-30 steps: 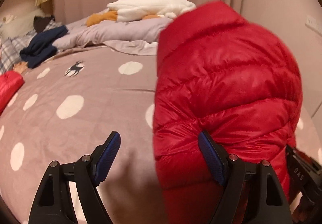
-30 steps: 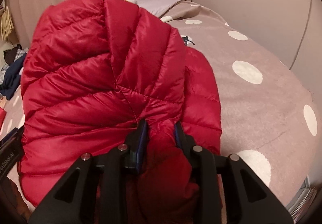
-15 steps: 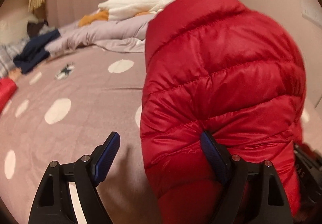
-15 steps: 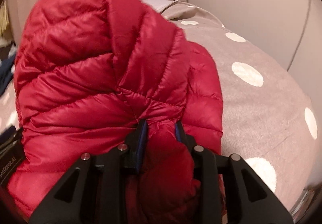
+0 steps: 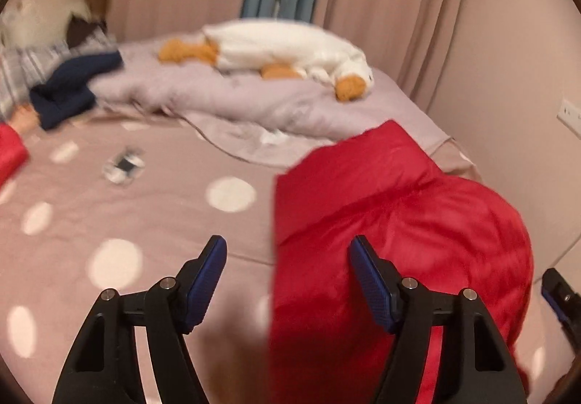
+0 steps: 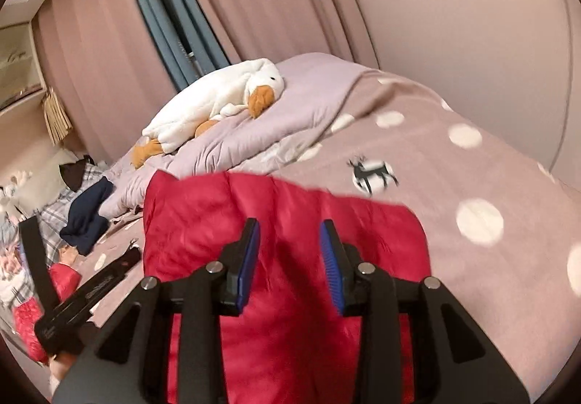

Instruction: Fold large clothes

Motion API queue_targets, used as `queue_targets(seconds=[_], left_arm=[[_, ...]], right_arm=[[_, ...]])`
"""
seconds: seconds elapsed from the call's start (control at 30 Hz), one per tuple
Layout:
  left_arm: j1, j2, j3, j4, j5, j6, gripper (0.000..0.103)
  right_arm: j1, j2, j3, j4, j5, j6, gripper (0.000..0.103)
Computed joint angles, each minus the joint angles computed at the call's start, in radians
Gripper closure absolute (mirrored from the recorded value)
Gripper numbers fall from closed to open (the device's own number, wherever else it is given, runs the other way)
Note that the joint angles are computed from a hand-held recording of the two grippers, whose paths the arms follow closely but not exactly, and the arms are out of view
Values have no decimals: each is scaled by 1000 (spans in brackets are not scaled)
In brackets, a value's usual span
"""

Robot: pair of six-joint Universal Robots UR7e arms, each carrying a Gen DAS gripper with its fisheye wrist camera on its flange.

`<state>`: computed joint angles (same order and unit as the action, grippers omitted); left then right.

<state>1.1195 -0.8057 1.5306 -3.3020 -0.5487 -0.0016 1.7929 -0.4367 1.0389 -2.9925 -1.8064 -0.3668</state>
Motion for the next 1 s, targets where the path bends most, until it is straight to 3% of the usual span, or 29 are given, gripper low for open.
queue_targets(seconds=[0.03, 0.13, 0.2, 0.27, 0.33, 0.43, 0.6, 0.73, 0.8, 0.87, 0.93, 1.0], left_arm=[[14, 23, -47, 49, 0, -30, 37], [30, 95, -134, 53, 18, 25, 37], [34, 106, -144, 106, 16, -6, 37], [64, 89, -146, 219, -70, -91, 36], [101, 82, -172, 321, -148, -192, 22], [127, 88, -166, 301, -218, -211, 20], [105, 147, -194, 206, -115, -92, 20], [104, 137, -222, 273, -98, -89, 20], [83, 124, -195, 206, -56, -12, 20], [56, 80, -119, 105, -51, 63, 20], [35, 3, -18, 48, -97, 49, 20], [23, -80, 81, 19, -174, 9, 15]], right_arm=[[3, 33, -59, 33, -19, -9, 68], [-4, 91, -164, 135, -44, 17, 68], [-22, 139, -241, 171, -62, 17, 73], [-39, 201, -345, 248, -103, 65, 73], [-55, 255, -442, 331, -108, 115, 73], [-64, 281, -472, 337, -110, 117, 73], [-75, 294, -486, 345, -101, 122, 73], [-74, 294, -493, 343, -94, 131, 70], [-76, 259, -433, 299, -68, 140, 63], [-74, 215, -357, 248, -77, 165, 29], [-72, 157, -273, 211, -69, 190, 21], [-82, 80, -161, 169, 20, 198, 18]])
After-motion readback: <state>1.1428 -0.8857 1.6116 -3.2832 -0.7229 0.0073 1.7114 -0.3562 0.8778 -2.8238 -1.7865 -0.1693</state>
